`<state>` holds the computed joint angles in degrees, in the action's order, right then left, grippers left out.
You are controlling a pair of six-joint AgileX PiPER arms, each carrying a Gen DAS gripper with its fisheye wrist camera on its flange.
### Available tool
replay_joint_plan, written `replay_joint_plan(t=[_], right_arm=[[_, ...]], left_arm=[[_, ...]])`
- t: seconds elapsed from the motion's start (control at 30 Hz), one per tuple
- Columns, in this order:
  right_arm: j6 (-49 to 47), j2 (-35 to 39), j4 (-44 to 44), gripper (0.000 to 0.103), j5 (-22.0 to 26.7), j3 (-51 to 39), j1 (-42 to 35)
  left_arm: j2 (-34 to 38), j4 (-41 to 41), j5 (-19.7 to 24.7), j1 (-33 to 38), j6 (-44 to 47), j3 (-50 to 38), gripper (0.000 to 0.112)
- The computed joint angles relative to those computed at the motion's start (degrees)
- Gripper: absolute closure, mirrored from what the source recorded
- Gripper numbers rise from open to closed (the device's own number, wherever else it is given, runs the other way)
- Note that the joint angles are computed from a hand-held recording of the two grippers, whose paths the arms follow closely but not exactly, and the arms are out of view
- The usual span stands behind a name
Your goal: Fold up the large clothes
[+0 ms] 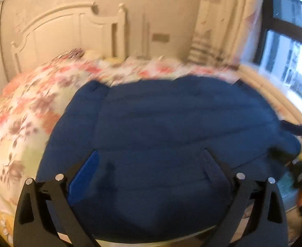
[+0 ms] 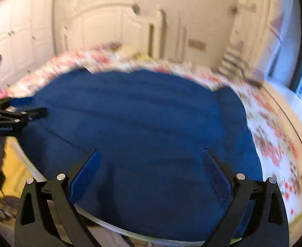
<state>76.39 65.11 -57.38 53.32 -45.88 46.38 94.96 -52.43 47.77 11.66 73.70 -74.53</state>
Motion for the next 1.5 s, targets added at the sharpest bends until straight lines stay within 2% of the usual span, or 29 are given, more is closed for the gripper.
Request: replay_joint_plan(t=[0.03,0.1,0.13,0.17,0.2,0.27,0.3,0.37,0.43,0.5,0.53,0.57,0.6,0.67,0.73,0.8,0.87,0.9,0.97,1.0,1.03,1.13,1.2,1.27,1.37,1.43,1.5], right_arm=[[-0.1,2.3,-1.3,0.009,0.2,-1.3,1.1],[-3.4,8.7,-0.9,0.009,-1.0,-3.9,1.3],[-2.1,12.6,-2.7,0.008,-1.0,-4.0,1.4],[1.4,14.2,-5.7,0.007,-1.9,-2.6,1.1],[4.0,13.7,-7.5,0.005,-4.4,-0.7,0.1],[4.5,11.7,-7.6,0.005,-9.8,1.5,-3.0],[2.8,11.3,-6.2,0.005,-9.9,1.4,-3.0],[-0.5,11.6,-3.4,0.005,-9.0,-0.1,-3.2],[-8.7,11.5,4.7,0.006,-6.5,-4.0,-3.5],[-15.3,10.5,8.4,0.006,-2.1,-7.3,-3.6],[-15.5,9.7,6.9,0.006,1.7,-8.4,-1.7],[-15.8,9.6,4.5,0.006,3.6,-9.5,-1.3],[-17.7,9.7,3.0,0.006,4.6,-11.6,-2.3],[-22.3,11.0,3.1,0.007,2.7,-16.5,-6.5],[-29.8,15.0,7.8,0.018,-2.8,-22.4,-13.4],[-39.6,21.7,18.3,0.024,-5.5,-28.9,-20.7],[-48.9,28.4,29.8,0.024,-6.9,-32.5,-26.9],[-52.4,29.4,35.5,0.023,-9.0,-32.4,-29.7],[-57.1,28.9,44.6,0.024,-9.9,-32.8,-33.9],[-57.0,28.5,45.8,0.024,-9.7,-32.8,-34.6],[-57.2,28.2,46.6,0.024,-9.3,-33.0,-35.0],[-53.4,29.1,42.5,0.024,-7.7,-36.2,-34.0],[-52.6,32.5,40.0,0.024,-5.8,-42.1,-32.9],[-54.1,35.9,39.1,0.024,-4.8,-46.9,-32.8],[-56.2,46.1,32.5,0.024,3.2,-59.2,-30.6],[-58.9,51.2,35.5,0.023,6.3,-64.3,-32.5],[-59.7,50.3,38.2,0.024,6.0,-63.7,-34.2]], left_arm=[[-2.1,-0.8,-3.5,-1.7,1.5,2.3,0.013],[-4.4,3.2,-14.8,-8.2,0.2,6.4,0.013],[-2.9,7.3,-18.8,-11.2,-2.8,6.9,0.013],[-0.8,9.0,-20.4,-12.4,-4.4,6.8,0.012],[1.8,8.5,-20.0,-12.3,-4.4,6.0,0.011],[3.1,3.0,-19.4,-11.0,1.6,6.1,0.011],[2.8,2.6,-19.9,-11.0,3.0,6.6,0.011],[3.0,5.9,-19.1,-11.4,-0.2,5.5,0.011],[4.1,12.4,-12.1,-9.9,-7.2,0.6,0.011],[5.6,10.5,-2.5,-6.6,-8.3,-6.1,0.012],[5.1,8.2,-0.5,-5.3,-7.1,-7.2,0.012],[4.3,6.8,-0.8,-5.0,-6.6,-7.7,0.012],[4.2,6.7,-3.4,-5.6,-7.1,-9.6,0.012],[5.6,11.0,-8.0,-8.4,-11.9,-14.6,0.012],[12.0,22.0,-8.8,-12.6,-22.7,-24.8,0.012],[20.0,33.5,-6.3,-15.6,-33.9,-35.4,0.012],[29.6,42.8,0.9,-18.0,-42.6,-46.8,0.012],[33.6,44.1,5.4,-18.1,-43.7,-52.6,0.011],[39.9,39.9,12.6,-16.6,-43.7,-62.6,0.011],[41.1,38.9,14.0,-15.9,-43.9,-64.8,0.011],[41.2,38.8,13.9,-15.8,-44.0,-64.7,0.011],[37.0,42.1,5.2,-17.5,-43.5,-54.7,0.011],[35.0,43.4,1.7,-18.0,-43.7,-50.3,0.011],[35.4,42.7,2.5,-17.7,-43.5,-51.2,0.011],[35.9,41.5,4.0,-17.3,-43.3,-52.4,0.011],[36.0,41.4,4.3,-17.1,-43.5,-52.6,0.011],[36.4,41.2,5.1,-17.1,-43.5,-53.5,0.011]])
